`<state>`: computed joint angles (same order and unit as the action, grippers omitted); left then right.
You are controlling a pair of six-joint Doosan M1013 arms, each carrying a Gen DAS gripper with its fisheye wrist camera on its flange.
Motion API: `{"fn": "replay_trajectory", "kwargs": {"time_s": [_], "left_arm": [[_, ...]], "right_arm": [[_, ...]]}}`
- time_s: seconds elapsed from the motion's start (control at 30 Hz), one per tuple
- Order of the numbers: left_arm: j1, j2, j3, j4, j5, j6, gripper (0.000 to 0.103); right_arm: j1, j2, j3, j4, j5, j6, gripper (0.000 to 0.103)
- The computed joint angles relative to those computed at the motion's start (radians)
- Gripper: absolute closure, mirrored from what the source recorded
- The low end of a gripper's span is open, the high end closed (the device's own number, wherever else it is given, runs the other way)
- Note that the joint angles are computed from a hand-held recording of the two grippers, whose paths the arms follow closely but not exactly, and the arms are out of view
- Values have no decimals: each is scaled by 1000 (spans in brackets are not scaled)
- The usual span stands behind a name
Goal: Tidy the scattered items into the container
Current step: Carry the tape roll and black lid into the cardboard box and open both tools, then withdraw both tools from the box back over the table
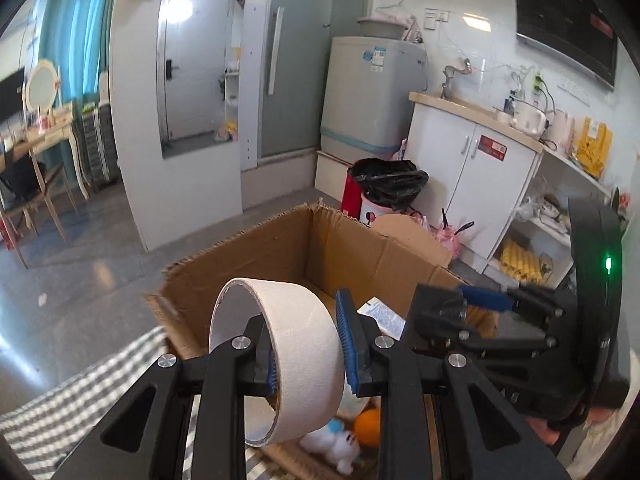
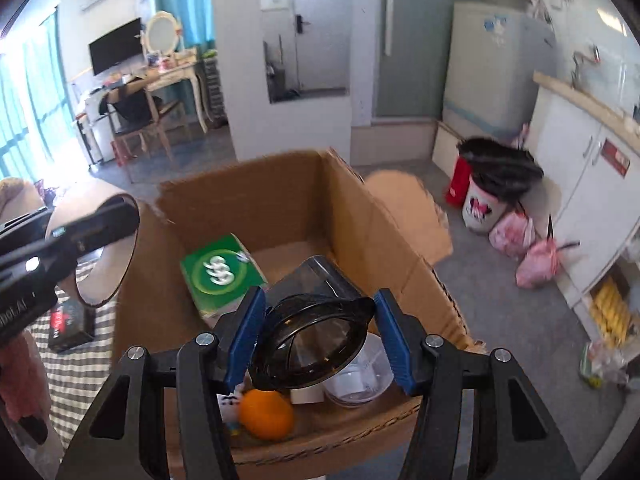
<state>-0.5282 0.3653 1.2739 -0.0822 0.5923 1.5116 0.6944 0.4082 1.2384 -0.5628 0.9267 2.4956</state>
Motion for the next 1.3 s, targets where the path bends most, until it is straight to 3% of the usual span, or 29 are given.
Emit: {"fn": "replay_trajectory", "kwargs": {"time_s": [0.07,0.1,0.13,0.23,0.3,0.37,0.5,0.63,0.8,0.87,0.97,1.1,1.3], "left_arm": [[5,18,-14,-45,17,24,52],[4,27,-22,-38,29,14,31],[1,30,-21,-24,26,-2,18],[3,22,-2,-27,-25,-12,0],[11,14,9,-49,-51,-15,0],[25,15,1,-132,-31,42,0],[19,4,1,-37,-17,-25,0],[16,-56,62,105,-37,-147,0],[23,-169,194,458,-18,-506,0],[28,-214,251,651,41,-710,0],[54,-264,315,760,135,-845,0],[98,-300,380,780,248,-915,0],[161,-340,484,724,266,-946,0]], "right_arm": [[-10,1,13,30,-17,5,47],[-16,-2,20,44,-25,5,47],[-19,-6,29,51,-35,12,46],[-29,-11,44,54,-60,31,26],[-35,-18,55,40,-76,63,24],[-42,-28,68,51,-105,75,24],[-44,-35,71,58,-108,104,24],[-33,-49,75,33,-117,128,24],[0,-56,59,34,-157,47,24],[27,-42,29,35,-161,-11,24],[56,-17,-11,85,-188,-108,24],[89,45,-102,193,-172,-265,23],[143,179,-296,314,-52,-450,17]]}}
